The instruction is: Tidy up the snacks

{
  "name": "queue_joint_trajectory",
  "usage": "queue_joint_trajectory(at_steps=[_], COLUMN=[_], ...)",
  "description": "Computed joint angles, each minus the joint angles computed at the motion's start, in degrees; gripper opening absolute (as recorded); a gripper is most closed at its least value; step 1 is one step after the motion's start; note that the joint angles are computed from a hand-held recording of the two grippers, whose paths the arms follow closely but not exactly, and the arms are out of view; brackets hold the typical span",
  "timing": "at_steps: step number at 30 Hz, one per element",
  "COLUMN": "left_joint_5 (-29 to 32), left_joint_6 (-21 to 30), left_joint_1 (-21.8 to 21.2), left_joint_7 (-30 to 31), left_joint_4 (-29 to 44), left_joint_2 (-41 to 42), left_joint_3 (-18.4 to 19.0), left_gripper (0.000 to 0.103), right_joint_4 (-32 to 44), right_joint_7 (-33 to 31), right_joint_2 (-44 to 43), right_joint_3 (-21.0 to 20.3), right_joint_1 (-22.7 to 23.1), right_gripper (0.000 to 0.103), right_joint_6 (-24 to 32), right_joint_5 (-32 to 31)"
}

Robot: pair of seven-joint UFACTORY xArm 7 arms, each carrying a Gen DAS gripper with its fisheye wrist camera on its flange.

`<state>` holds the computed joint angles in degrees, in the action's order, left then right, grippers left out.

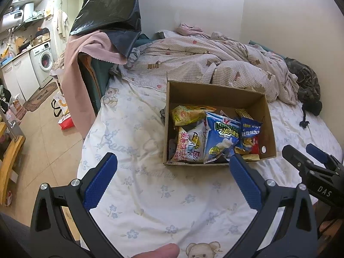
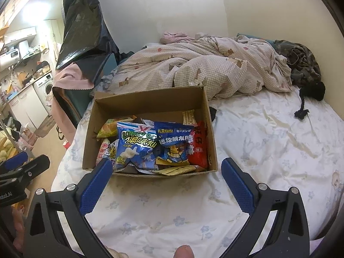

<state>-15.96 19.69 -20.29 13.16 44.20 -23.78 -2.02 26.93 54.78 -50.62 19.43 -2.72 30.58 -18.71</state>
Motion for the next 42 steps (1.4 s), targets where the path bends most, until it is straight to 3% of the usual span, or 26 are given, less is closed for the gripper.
queue_joint_trajectory(at_steps=[42], left_joint_5=[0.34], left_joint_6=[0.67], left_joint_1=[-0.04], left_joint_7=[-0.42], left_joint_4=[-0.04], left_joint_2=[-0.42], left_joint_3=[0.28], left_gripper=[0.103], right_joint_4=[-1.29], right_joint_7=[0.87], right_joint_2=[-0.96], right_joint_3=[-1.32], right_joint_1=[-0.10], right_gripper=[0.103], right_joint_6=[0.10], right_joint_5=[1.77])
